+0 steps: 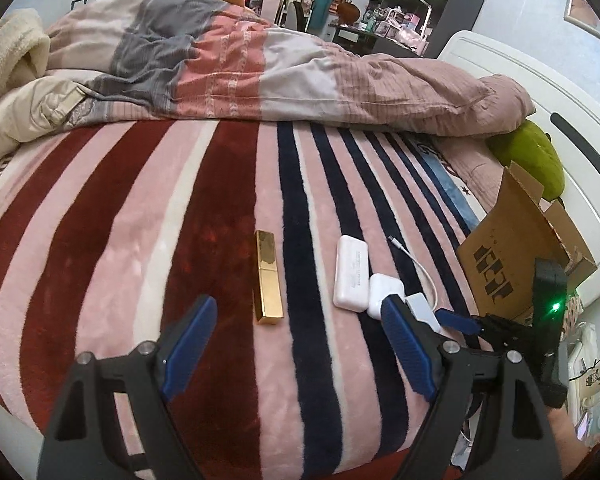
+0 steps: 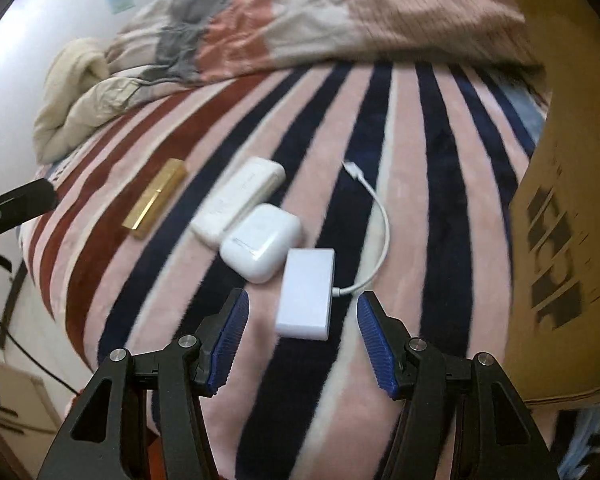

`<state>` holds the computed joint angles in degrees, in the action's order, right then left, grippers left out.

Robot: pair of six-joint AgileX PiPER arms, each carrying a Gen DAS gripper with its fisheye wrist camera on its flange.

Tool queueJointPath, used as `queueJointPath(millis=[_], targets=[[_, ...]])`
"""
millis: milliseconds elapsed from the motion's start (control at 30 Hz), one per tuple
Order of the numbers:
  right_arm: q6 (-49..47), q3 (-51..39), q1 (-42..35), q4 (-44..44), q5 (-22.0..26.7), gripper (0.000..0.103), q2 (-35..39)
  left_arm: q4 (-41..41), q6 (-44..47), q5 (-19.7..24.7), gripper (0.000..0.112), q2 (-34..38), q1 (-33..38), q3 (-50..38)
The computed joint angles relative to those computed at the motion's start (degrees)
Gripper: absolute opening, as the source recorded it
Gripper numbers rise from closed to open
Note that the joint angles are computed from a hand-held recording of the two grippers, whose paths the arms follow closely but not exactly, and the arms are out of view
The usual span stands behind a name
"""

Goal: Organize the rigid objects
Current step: 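Reach the right gripper to the white power bank and grasp it, then carry the power bank into the cardboard box and release it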

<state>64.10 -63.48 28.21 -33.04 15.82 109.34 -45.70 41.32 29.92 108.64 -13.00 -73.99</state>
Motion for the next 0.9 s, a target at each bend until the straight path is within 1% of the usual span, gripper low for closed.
queueJointPath(millis=[33, 67, 133, 167, 233, 300, 400, 533, 633, 667, 767, 800, 867, 900], targets=[[2.3, -0.5, 0.6, -2.2, 0.8, 0.051, 0.4, 0.0, 0.0, 0.1, 0.082, 0.2, 0.0, -0.2], [6.4, -1.1, 1.4, -6.6, 2.3, 0.048, 1.0, 0.1, -0.1, 0.2, 0.082, 0.3, 0.0, -0.3], [11.2, -1.7, 2.8, -11.7, 5.5, 0.029, 1.7, 0.5, -0.6, 0.3, 0.082, 0.3, -0.2, -0.5], [12.2, -1.8, 2.9, -12.8, 6.1, 0.025, 1.9, 0.9, -1.0, 0.4, 0.082, 0.2, -0.5, -0.5], [13.3, -1.5, 2.8, -13.6, 5.5, 0.025, 1.6, 1.6, -1.5, 0.8, 0.082, -0.1, -0.9, -0.6], [15.6, -0.4, 3.3, -16.6, 5.4, 0.025, 0.5, 1.5, -1.3, 1.3, 0.082, -0.7, -1.4, -0.6], [22.2, 2.8, 4.6, -24.3, 4.6, 0.025, -3.0, -0.8, 0.4, 3.2, 0.082, -1.9, -2.3, -0.6], [27.3, 6.0, 6.5, -33.3, 3.3, 0.024, -9.2, -5.5, 3.5, 6.6, 0.082, -3.5, -3.7, -1.3], [29.0, 6.4, 7.8, -37.3, 3.3, 0.024, -12.4, -8.9, 4.3, 10.0, 0.082, -3.7, -4.5, -3.3], [29.8, 6.9, 8.1, -39.7, 2.6, 0.024, -14.2, -9.6, 4.0, 10.8, 0.082, -3.9, -5.0, -4.2], [28.1, 7.1, 7.8, -42.3, -0.6, 0.024, -17.3, -11.3, 3.6, 12.2, 0.080, -4.8, -6.2, -6.0], [28.2, 7.3, 7.9, -43.6, -1.0, 0.024, -18.1, -11.7, 3.5, 12.8, 0.075, -5.0, -6.7, -6.9], [30.6, 7.8, 7.6, -48.2, -1.6, 0.024, -20.0, -11.6, 2.2, 14.6, 0.058, -4.7, -7.9, -9.6], [32.1, 8.5, 7.2, -51.1, -1.8, 0.024, -21.3, -11.4, 1.3, 15.1, 0.054, -4.3, -8.4, -10.9]])
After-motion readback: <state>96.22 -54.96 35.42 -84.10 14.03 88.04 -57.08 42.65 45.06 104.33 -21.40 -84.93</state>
